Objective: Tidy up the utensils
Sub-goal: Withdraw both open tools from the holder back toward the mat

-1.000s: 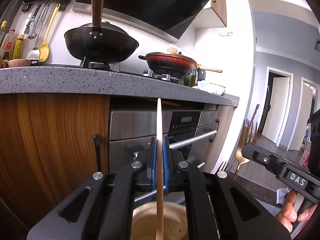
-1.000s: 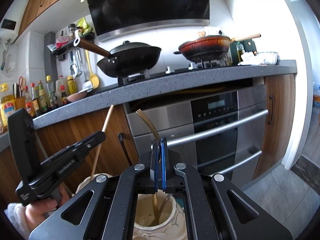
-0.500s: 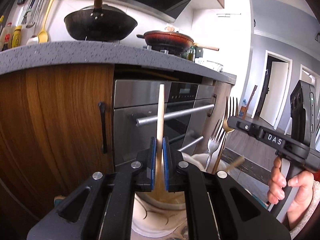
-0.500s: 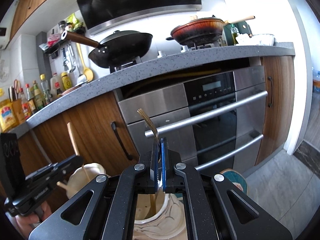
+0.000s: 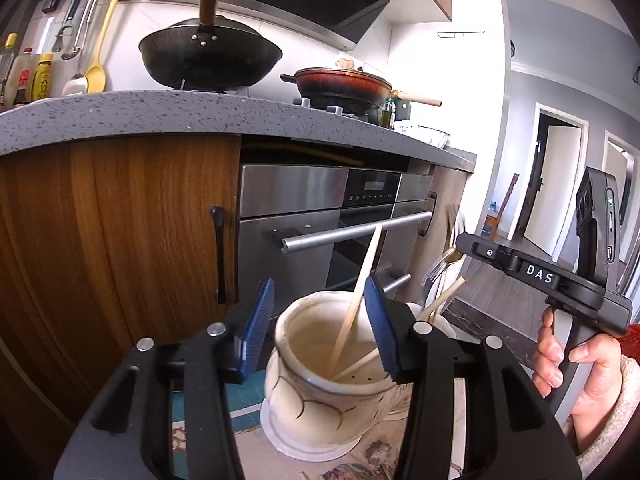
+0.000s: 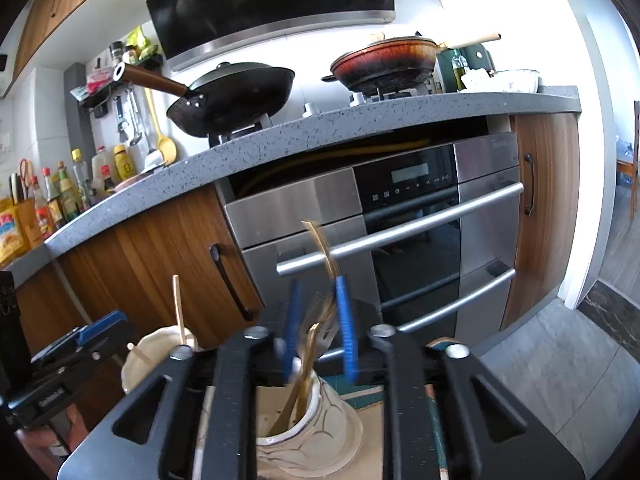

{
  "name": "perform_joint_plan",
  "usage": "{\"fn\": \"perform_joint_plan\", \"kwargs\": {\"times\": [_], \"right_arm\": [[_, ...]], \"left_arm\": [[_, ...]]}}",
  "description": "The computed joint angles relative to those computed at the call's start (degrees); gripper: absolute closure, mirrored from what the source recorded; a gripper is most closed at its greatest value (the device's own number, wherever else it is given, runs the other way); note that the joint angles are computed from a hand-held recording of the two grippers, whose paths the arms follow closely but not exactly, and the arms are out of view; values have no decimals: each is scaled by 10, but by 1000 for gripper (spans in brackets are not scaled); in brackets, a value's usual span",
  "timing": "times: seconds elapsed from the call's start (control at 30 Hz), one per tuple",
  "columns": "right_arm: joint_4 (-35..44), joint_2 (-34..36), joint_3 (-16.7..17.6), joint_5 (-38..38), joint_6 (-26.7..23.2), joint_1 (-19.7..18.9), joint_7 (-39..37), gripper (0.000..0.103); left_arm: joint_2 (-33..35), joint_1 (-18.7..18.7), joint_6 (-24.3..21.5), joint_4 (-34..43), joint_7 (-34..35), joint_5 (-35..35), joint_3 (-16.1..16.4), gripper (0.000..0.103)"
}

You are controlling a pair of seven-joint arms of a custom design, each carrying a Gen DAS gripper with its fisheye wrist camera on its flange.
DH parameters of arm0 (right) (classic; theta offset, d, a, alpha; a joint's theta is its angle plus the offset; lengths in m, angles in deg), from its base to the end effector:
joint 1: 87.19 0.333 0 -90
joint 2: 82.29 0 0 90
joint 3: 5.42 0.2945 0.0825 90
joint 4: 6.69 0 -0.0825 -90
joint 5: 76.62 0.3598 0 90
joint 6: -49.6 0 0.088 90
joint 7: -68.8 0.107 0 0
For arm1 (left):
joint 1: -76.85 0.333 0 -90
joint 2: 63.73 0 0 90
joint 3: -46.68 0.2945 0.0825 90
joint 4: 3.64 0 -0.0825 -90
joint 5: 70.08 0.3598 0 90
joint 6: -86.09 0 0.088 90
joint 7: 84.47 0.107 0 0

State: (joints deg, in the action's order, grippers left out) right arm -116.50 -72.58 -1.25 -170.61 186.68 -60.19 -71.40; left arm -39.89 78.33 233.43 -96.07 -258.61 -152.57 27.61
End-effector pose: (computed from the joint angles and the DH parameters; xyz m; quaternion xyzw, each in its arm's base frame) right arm 0.5232 0.3045 0.4364 -0.3998 0.7099 -0.4021 0.4177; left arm 0.6578 -0.1582 0.4356 -0.3083 0.7604 -0.5564 0.1306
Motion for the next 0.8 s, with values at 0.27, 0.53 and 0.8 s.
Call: {"fn": "perform_joint_plan", "kwargs": {"times": [0.27, 0.53, 0.8], "right_arm": [[-56, -49, 20, -4, -44, 11, 25, 30], [-92, -65, 49, 61, -67, 22, -23, 7], [-105, -48, 55, 135, -35, 36, -48, 6]], "left_arm": [[-46, 10, 5, -49, 12, -20, 16, 20], [-89, -2, 32, -117, -14, 6, 49, 6], [-92, -11, 80, -170, -94, 86, 64, 6]]}}
